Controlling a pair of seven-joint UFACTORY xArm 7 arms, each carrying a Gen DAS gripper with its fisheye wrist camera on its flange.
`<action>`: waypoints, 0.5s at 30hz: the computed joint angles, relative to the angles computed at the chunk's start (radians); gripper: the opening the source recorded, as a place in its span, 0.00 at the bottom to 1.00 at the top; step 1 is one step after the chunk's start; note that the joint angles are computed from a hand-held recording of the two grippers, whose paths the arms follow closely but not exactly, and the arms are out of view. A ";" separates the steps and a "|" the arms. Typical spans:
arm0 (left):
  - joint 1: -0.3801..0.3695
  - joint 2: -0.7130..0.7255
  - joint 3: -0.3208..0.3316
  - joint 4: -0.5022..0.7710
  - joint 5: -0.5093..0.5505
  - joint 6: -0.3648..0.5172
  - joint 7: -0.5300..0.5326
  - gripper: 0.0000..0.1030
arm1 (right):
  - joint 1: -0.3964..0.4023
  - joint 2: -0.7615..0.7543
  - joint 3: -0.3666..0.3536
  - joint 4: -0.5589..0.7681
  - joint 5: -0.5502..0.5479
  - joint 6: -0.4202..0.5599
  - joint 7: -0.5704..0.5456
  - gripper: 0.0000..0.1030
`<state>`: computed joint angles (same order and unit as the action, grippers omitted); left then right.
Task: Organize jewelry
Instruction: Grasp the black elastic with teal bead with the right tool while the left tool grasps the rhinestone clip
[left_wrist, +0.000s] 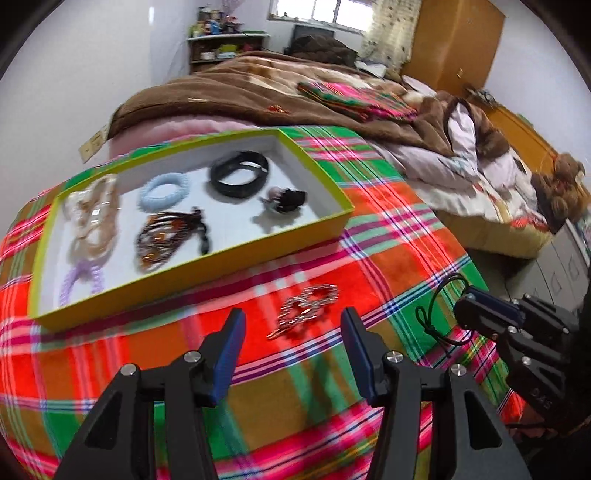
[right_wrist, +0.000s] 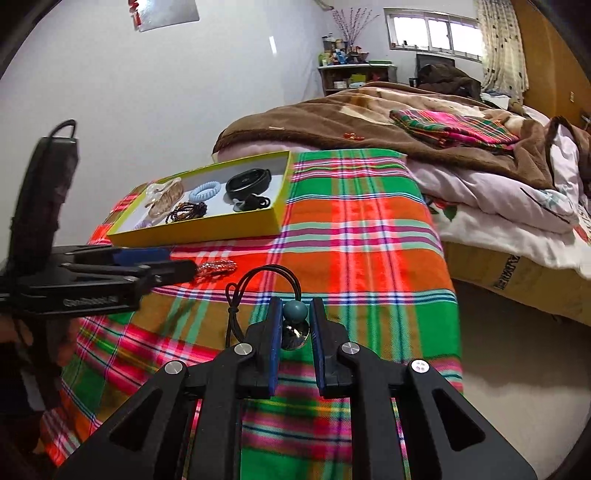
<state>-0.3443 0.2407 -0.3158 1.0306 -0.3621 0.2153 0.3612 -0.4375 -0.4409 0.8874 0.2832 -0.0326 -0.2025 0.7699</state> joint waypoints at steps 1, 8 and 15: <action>-0.012 0.006 0.010 0.003 0.019 -0.002 -0.014 0.54 | 0.007 -0.002 -0.009 -0.006 0.001 -0.005 0.002 0.15; -0.045 0.051 0.032 0.042 0.113 0.010 -0.063 0.54 | 0.037 0.008 -0.045 -0.022 0.022 -0.032 -0.027 0.15; -0.098 0.075 0.087 0.061 0.264 -0.005 -0.168 0.54 | 0.049 0.028 -0.053 -0.026 0.066 -0.052 -0.073 0.15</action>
<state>-0.4426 0.3153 -0.2287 1.0916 -0.0984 0.2106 0.1930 -0.3886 -0.4128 0.8349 0.2568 0.0335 -0.2540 0.6969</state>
